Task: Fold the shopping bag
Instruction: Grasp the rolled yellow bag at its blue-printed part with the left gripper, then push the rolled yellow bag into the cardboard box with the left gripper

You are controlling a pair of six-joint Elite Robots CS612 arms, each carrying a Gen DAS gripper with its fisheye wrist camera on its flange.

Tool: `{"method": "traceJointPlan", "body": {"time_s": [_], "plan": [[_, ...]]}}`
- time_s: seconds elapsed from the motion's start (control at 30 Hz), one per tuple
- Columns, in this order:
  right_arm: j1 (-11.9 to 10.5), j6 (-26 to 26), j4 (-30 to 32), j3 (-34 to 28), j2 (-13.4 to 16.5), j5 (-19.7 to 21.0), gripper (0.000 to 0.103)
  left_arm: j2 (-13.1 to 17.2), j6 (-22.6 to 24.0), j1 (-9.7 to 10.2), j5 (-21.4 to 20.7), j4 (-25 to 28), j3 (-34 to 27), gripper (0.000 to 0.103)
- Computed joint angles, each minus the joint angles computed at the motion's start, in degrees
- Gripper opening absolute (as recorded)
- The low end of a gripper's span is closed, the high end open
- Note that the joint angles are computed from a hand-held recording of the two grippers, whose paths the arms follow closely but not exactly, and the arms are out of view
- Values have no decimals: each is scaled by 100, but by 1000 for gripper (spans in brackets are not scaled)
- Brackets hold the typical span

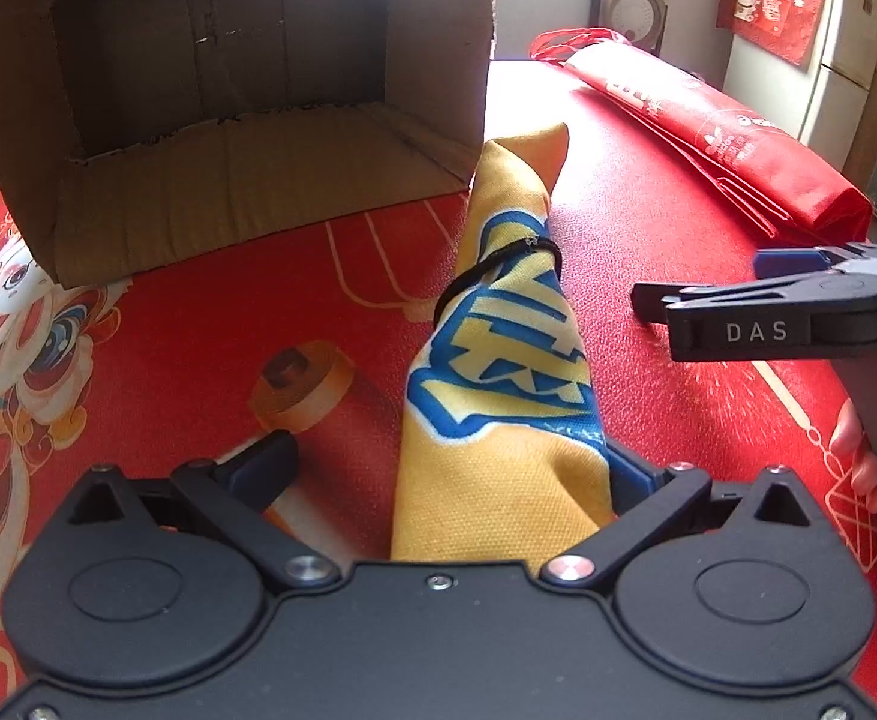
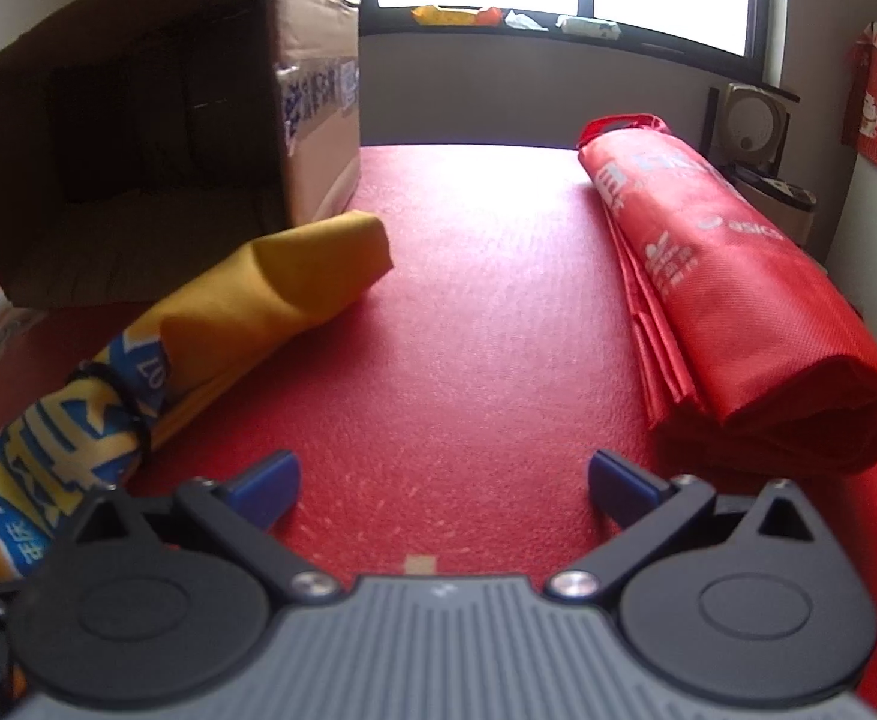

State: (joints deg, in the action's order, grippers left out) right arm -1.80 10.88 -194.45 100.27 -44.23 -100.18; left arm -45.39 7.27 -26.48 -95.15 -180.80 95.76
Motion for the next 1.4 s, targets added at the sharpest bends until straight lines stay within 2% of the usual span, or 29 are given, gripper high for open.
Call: {"method": "traceJointPlan", "body": {"time_s": [0.13, 0.33, 0.5, 0.7, 0.8, 0.9, 0.97, 1.0, 1.07, 1.17, 1.23, 1.33, 1.37, 1.4], "plan": [[-2, -1, 3, -7, 7, -3, 102, -20, -83, -45, 137, 270, -85, 103], [-11, -9, 5, -11, 9, 3, 102, 8, -161, -77, 225, 247, -117, 103], [-20, -17, 3, -9, 8, 12, 102, 59, 70, -38, 65, 384, -257, 103], [-26, -23, -1, 0, 2, 20, 102, 169, 220, -48, 34, 118, -329, 103], [-22, -19, -3, 2, 3, 14, 102, 161, 555, -9, -164, -2, -286, 95], [-22, -18, -2, 2, 2, 13, 102, 172, 769, 78, -565, -81, -266, 80], [-21, -17, -1, 5, -1, 13, 102, 197, 863, 135, -858, -84, -301, 65], [-23, -19, -1, 7, -3, 16, 102, 202, 939, 144, -932, -83, -314, 61], [-25, -20, 1, 12, -9, 20, 102, 203, 1072, 127, -916, -111, -322, 57], [-25, -19, 0, 15, -12, 21, 102, 218, 1153, 103, -877, -9, -395, 61], [-27, -19, 2, 15, -14, 24, 102, 235, 980, 100, -875, 199, -524, 62], [-24, -17, 1, 13, -11, 20, 102, 237, 747, 96, -902, 437, -639, 50], [-24, -17, 1, 13, -11, 20, 102, 223, 725, 94, -871, 463, -626, 39], [-24, -16, 0, 15, -11, 20, 102, 207, 703, 92, -839, 489, -612, 36]]}}
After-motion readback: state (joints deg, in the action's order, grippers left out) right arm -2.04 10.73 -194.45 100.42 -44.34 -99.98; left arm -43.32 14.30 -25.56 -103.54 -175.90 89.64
